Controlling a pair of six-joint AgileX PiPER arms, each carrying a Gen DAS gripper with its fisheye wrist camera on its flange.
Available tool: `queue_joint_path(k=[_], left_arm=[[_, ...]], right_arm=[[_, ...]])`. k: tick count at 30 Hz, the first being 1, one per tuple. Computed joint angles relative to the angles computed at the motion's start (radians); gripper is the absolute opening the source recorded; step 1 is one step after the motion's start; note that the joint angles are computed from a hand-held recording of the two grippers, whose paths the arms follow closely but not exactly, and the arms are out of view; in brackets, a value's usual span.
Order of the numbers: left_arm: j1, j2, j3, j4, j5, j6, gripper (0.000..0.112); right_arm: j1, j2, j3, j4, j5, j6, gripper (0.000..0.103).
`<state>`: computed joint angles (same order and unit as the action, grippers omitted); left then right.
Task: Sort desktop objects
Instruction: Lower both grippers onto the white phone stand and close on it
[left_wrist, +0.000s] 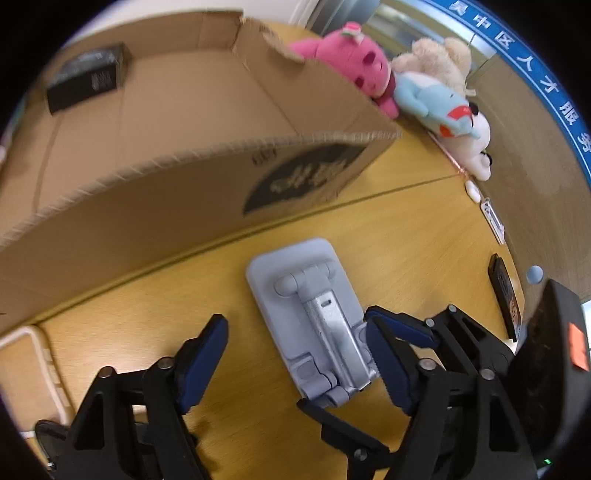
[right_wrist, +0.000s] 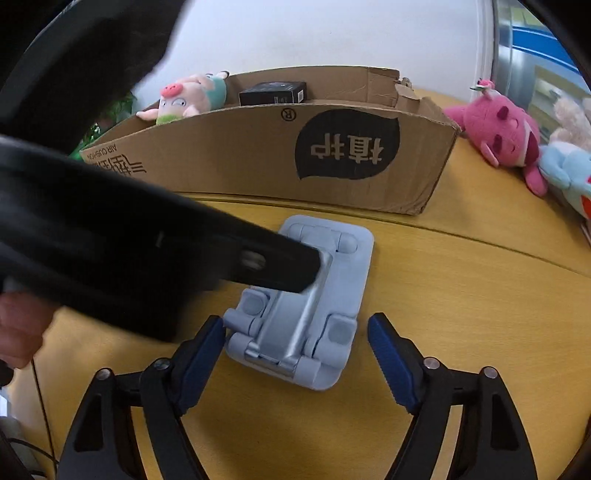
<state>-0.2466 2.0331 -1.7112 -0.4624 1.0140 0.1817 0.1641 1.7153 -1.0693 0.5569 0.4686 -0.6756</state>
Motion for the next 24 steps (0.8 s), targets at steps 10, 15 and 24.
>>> queue_joint_path(k=[10,15,24], left_arm=[[0.008,-0.033,0.081,-0.060,-0.056,0.036,0.049],[0.016,-0.075,0.108,-0.100,-0.058,0.083,0.004],[0.026,-0.099,0.111,-0.040,-0.062,-0.006,0.005]], right_arm=[[0.020,-0.053,0.066,-0.018,-0.054,0.047,0.067],[0.013,-0.068,0.075,0.001,-0.051,0.055,0.067],[0.032,-0.073,0.058,0.022,-0.023,0.051,0.066]])
